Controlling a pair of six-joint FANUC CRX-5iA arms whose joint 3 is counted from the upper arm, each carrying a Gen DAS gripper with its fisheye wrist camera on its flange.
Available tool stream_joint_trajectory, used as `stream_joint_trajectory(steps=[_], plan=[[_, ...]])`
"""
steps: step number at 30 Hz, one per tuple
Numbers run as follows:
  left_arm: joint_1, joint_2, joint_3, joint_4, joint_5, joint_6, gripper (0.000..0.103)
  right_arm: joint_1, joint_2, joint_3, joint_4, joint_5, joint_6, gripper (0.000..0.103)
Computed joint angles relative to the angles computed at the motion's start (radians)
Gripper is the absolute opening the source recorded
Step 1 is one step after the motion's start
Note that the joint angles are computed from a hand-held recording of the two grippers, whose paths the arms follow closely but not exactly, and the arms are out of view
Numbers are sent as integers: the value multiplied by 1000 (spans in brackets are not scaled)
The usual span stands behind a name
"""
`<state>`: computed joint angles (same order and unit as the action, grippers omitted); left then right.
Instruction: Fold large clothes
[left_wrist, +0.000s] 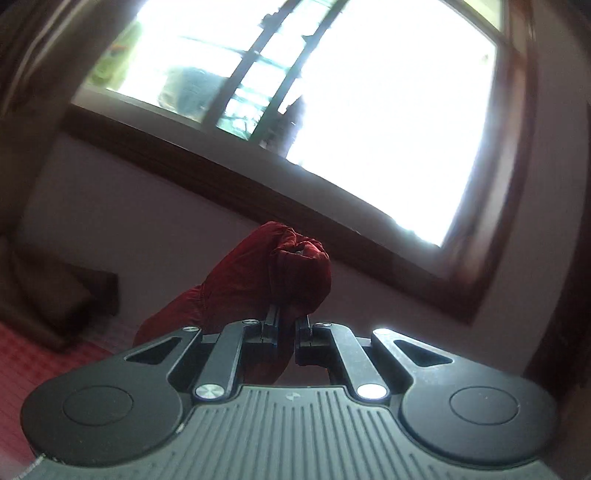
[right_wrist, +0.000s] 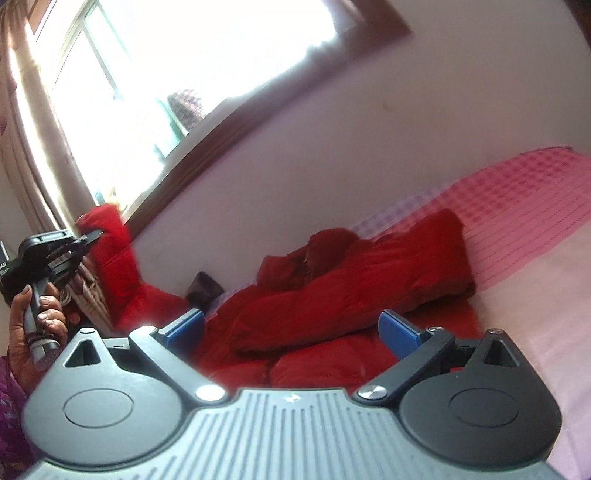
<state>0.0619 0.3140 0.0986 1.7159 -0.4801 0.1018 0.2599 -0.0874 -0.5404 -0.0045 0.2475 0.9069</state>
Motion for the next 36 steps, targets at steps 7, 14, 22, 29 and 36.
stream_joint_trajectory(steps=[7,14,22,29,36], plan=[[-73,102,71,-346,-76,197,6,-58,14,-57,109,85,-139,101],[-104,231,167,-518,-107,256,10,-107,37,-97,195,146,-245,101],[-116,201,43,-312,-122,-39,96,-137,45,-105,227,167,-280,101],[-59,96,-67,-186,-134,-135,92,-160,88,-29,416,193,-308,92],[65,195,125,-554,-81,218,53,-154,291,227,752,59,-383,48]])
